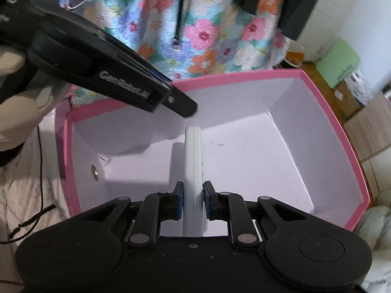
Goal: Organize rigid objects
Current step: 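Carry the white remote into the pink box and open the right gripper, then move the right gripper to the cream remote beside the keys and grasp it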
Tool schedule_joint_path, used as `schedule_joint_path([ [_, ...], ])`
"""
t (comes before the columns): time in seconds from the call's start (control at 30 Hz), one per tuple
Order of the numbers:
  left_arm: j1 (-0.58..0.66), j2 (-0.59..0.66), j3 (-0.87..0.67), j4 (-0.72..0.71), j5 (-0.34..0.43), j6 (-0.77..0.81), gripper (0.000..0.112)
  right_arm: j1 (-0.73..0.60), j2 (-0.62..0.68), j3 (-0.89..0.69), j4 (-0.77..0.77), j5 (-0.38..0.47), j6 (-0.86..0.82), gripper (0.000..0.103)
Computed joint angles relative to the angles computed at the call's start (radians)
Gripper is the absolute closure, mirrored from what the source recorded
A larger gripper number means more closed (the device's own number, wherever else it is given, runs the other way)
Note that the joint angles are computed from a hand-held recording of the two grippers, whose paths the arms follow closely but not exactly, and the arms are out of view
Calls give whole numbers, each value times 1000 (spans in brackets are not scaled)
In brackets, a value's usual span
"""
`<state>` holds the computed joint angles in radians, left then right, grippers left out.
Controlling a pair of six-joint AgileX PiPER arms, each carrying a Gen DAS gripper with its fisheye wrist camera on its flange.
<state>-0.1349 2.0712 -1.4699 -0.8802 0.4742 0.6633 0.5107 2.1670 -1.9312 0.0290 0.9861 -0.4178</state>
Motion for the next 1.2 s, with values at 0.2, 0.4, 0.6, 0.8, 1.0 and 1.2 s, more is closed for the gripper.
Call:
schedule_joint_path([
  [0.2, -4, -5, 17, -22, -16, 36, 100, 57, 2, 51, -109, -47, -130, 83],
  [0.4, -4, -10, 26, -31, -17, 44, 100, 82, -9, 111, -184, -166, -164, 84],
  [0.6, 4, -11, 27, -50, -1, 65, 99, -34, 73, -110, 132, 118, -288, 71],
  [0.8, -7, -18, 37, -29, -29, 59, 100, -191, 24, -147, 345, 185, -135, 56],
  [1.0, -13, -23, 41, -12, -36, 40, 100, -340, -224, 105, 394, 82, -11, 55],
  [1.2, -35, -34, 51, 51, -72, -24, 101, -466, -390, 332, 321, 17, 10, 55],
])
